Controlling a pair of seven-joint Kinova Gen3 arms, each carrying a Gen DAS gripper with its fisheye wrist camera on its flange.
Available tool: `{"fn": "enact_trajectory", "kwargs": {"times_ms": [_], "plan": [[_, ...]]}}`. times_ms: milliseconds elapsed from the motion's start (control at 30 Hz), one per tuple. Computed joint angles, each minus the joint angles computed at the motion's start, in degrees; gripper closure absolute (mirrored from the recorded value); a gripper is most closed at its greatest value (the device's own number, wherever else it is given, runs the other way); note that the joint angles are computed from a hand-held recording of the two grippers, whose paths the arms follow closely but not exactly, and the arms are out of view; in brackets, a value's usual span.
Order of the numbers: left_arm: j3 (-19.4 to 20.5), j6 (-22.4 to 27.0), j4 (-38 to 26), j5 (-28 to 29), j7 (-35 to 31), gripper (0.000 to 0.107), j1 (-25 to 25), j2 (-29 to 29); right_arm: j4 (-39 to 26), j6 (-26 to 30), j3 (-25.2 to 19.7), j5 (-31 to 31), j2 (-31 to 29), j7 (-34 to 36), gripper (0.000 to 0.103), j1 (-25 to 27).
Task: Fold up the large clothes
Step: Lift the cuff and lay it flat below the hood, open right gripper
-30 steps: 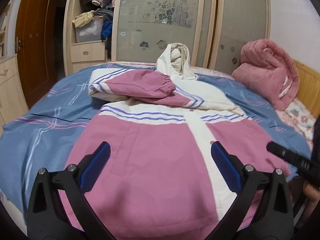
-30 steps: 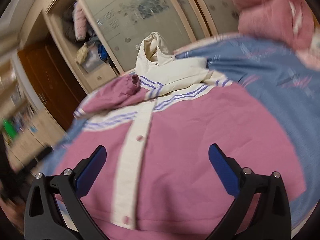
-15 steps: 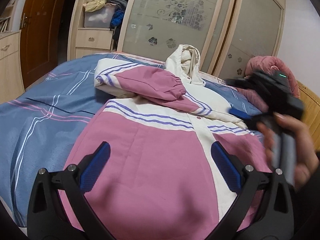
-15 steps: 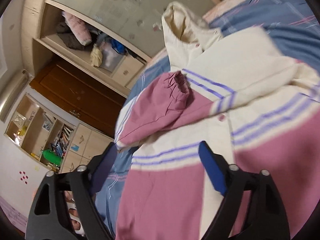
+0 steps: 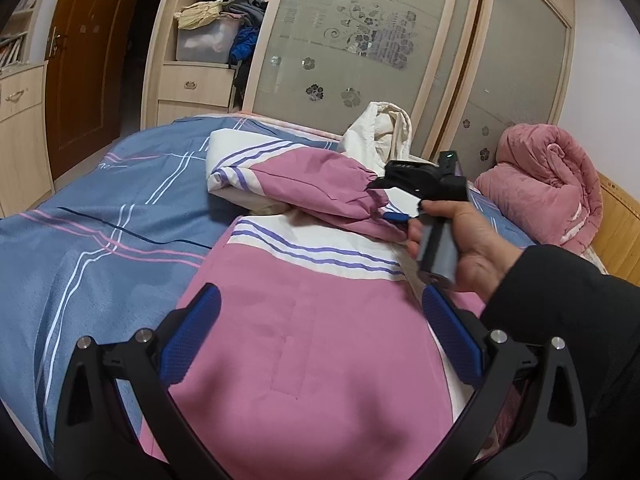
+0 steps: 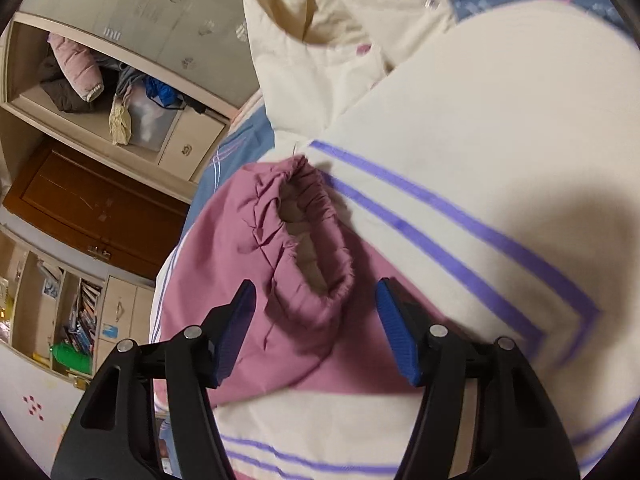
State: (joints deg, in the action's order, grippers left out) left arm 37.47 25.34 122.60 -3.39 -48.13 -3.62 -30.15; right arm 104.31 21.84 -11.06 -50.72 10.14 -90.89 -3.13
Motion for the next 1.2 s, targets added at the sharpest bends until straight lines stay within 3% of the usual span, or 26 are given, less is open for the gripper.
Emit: {"fn": "enact_trajectory", "kwargs": {"times_ms": [67, 133, 200, 267, 433, 633, 833, 900, 967, 1000, 1067, 1100, 1133, 1200], "plan": [[0.0, -0.2, -0.2, -0.1, 0.0, 0.007, -0.1, 0.4, -1.6, 0.8, 1.4, -0.4, 1.4, 1.0, 0.059, -1.7], [0.4, -0.5, -0.3, -0.3, 0.1, 0.007, -0.3, 0.8, -1.9, -1.2, 5.2, 3.0, 0.3, -0.8, 0.084, -6.8], [1.2, -0.7, -0.5, -0.5, 0.5, 0.007, -1.0, 1.0, -2.9, -2.6, 9.3, 7.6, -1.2, -3.2, 0.087, -12.1], [1.5, -0.9, -0.6, -0.5, 0.7, 0.007, -0.9, 1.3, -3.6, -3.9, 10.5, 12.3, -3.6, -5.5, 0.088, -14.3], [3.4, -1.6, -0.8, -1.0, 1.0, 0.007, -1.2, 1.7, -3.9, -8.0, 4.7, 20.5, -12.3, -9.1, 0.088, -7.4], [5.0, -2.4, -1.1, -1.2, 0.5, 0.007, -0.7, 2.6, -2.6, -4.2, 10.7, 27.2, -19.7, -12.9, 0.088, -4.4], [5.3, -3.0, -1.6, -1.3, 0.1, 0.007, 0.2, 4.0, 5.2, -0.8, 12.3, 37.2, -20.1, -21.9, 0.088, -0.1], [6.0, -3.1, -1.7, -1.5, 0.2, 0.007, 0.0, 4.4, 7.8, -0.9, 9.5, 41.6, -18.1, -26.5, 0.088, 2.7], [6.9, -3.0, -1.9, -1.9, 0.5, 0.007, -0.6, 5.0, 9.6, -2.4, 4.2, 45.0, -16.3, -31.2, 0.086, 7.6], [7.2, -2.9, -1.9, -2.0, 0.7, 0.007, -0.9, 5.3, 10.8, -3.4, 1.6, 46.2, -15.2, -33.5, 0.080, 10.3], [7.0, -2.8, -1.8, -1.9, 1.1, 0.007, -0.4, 5.9, 12.9, -5.3, -3.8, 48.6, -14.6, -38.1, 0.063, 15.3], [6.7, -2.8, -1.7, -1.9, 1.2, 0.007, 0.1, 6.3, 14.1, -6.4, -6.4, 50.1, -15.2, -40.5, 0.039, 17.9], [6.2, -2.6, -1.7, -1.8, 1.3, 0.007, 0.6, 6.8, 14.8, -6.8, -9.1, 51.7, -16.3, -42.8, 0.024, 20.4], [6.4, -2.0, -1.8, -2.4, 2.1, 0.007, 0.5, 7.1, 17.1, -7.0, -14.0, 55.6, -20.5, -47.5, 0.017, 25.7]]}}
